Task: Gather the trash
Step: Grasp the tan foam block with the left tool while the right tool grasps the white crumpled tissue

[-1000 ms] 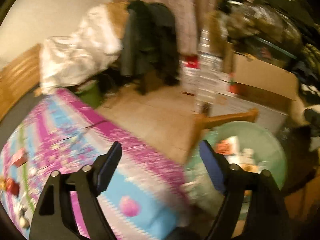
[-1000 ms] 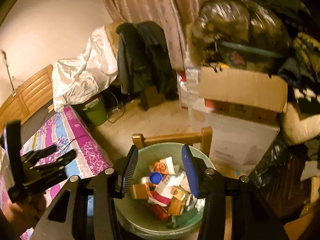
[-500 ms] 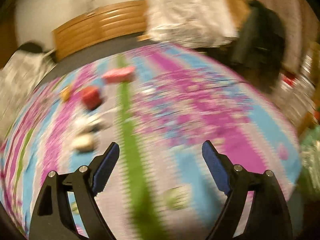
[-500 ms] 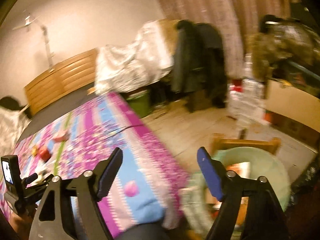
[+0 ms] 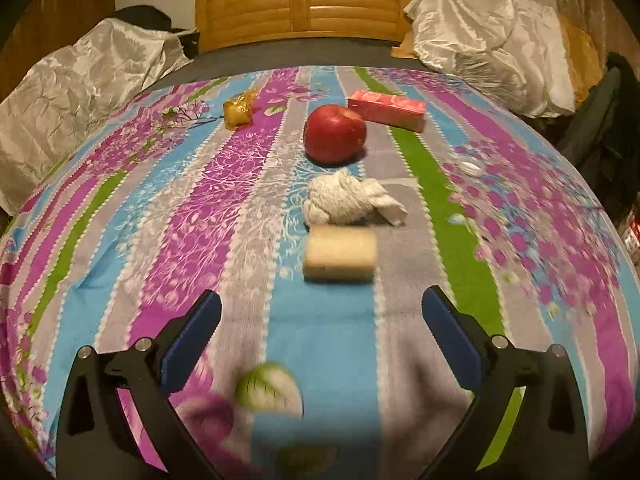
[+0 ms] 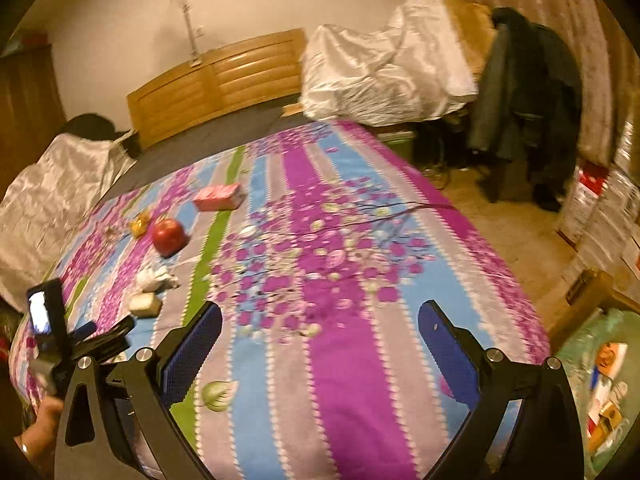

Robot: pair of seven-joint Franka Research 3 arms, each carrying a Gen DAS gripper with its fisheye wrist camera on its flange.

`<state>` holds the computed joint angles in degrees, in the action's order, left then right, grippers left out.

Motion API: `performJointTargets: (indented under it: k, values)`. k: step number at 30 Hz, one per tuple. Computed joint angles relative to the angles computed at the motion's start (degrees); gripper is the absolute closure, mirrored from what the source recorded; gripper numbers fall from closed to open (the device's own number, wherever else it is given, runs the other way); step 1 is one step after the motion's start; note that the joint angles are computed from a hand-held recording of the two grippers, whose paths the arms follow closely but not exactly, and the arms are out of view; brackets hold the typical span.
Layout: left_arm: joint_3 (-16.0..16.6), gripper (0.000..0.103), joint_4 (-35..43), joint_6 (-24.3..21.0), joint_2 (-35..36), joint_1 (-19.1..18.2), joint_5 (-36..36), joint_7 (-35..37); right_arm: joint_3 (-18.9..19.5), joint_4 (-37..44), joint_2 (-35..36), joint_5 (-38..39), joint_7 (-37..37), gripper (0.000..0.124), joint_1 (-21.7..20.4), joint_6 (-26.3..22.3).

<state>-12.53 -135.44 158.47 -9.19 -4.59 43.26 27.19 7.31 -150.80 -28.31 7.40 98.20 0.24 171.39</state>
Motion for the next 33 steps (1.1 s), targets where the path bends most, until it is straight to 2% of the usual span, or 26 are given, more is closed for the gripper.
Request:
performJointTargets:
  k: [2, 4, 5, 7, 9, 10, 11, 12, 14, 18, 19, 21, 22, 26, 30, 32, 33]
  values:
    - [0.31, 0.006, 1.57, 0.43, 2.17, 0.18, 0.13, 0.68, -0.53, 1.17, 1.67, 0.21, -0.72, 0.026, 0.98, 0.02]
    - [0.27, 0.006, 4.93, -2.08, 5.68, 0.03, 1.81, 1.24, -1.75, 2.57, 3.49, 1.12, -1.84, 0.026, 2.74, -0.01]
    - [0.68, 0.006, 5.54, -2.38, 6.49, -0.33, 1.3, 2.04, -2.33, 3.11, 4.28, 1.7, -2.4, 0.026, 3.54, 0.12]
    - [1.93, 0.006, 6.3, -0.23, 8.49, -0.77, -3.59, 6.94, -3.73, 4.66, 6.19, 3.27, -3.96, 0.026, 5.59, 0.37]
    - [2.75, 0.028, 5.92, 1.85, 9.37, -0.86, -7.96, 10.56, -4.52, 6.06, 7.9, 4.51, -5.5, 0.026, 7.05, 0.96]
    - [2.9, 0.047, 5.48, 2.15, 9.6, -0.92, -14.23, 15.66, -4.92, 7.16, 9.2, 5.13, -6.67, 0.026, 8.07, 1.43]
    - [3.12, 0.054, 4.4, 3.77, 9.03, -0.9, -16.78, 17.45, -5.36, 8.3, 10.57, 5.85, -7.94, 0.026, 9.12, 1.94]
    - [3.41, 0.055, 2.2, 6.56, 7.46, -0.85, -19.5, 19.22, -5.67, 8.89, 11.32, 6.53, -9.02, 0.026, 9.87, 2.34]
    - [4.15, 0.056, -2.23, 8.69, 3.21, -1.5, -26.44, 23.58, -7.28, 11.09, 13.94, 9.17, -13.01, 0.026, 13.15, 3.54]
    - [4.18, 0.056, -10.68, 9.76, -6.74, -0.33, -27.71, 21.89, -13.21, 18.39, 20.75, 24.34, -29.38, 0.026, 23.78, 2.35]
    - [4.25, 0.056, -12.68, 9.51, -9.31, 0.02, -27.74, 21.34, -14.63, 21.52, 23.3, 31.8, -37.22, 0.026, 26.73, 0.87]
    - [4.79, 0.056, -16.23, 8.27, -14.76, 0.63, -28.07, 20.69, -13.84, 26.89, 27.77, 39.79, -46.76, 0.026, 27.8, -2.5]
    - [4.82, 0.056, -17.34, 7.46, -16.81, 1.13, -27.93, 20.47, -12.8, 31.05, 31.22, 43.42, -52.16, 0.026, 27.62, -5.91]
    - [3.8, 0.056, -19.61, 3.85, -22.21, 4.01, -25.46, 19.82, -9.28, 43.71, 41.83, 37.82, -53.16, 0.026, 25.81, -15.53]
    - [3.8, 0.056, -20.51, 2.94, -23.76, 5.44, -24.37, 19.37, -8.45, 54.94, 51.92, 29.01, -45.19, 0.028, 26.14, -18.87]
    - [4.35, 0.056, -20.58, 3.52, -23.51, 5.48, -24.45, 19.27, -9.63, 59.06, 55.9, 23.08, -39.88, 0.041, 27.05, -21.21]
    - [4.62, 0.056, -20.69, 3.81, -23.46, 5.42, -24.59, 19.28, -9.41, 59.97, 56.76, 21.38, -38.97, 0.061, 26.8, -22.94]
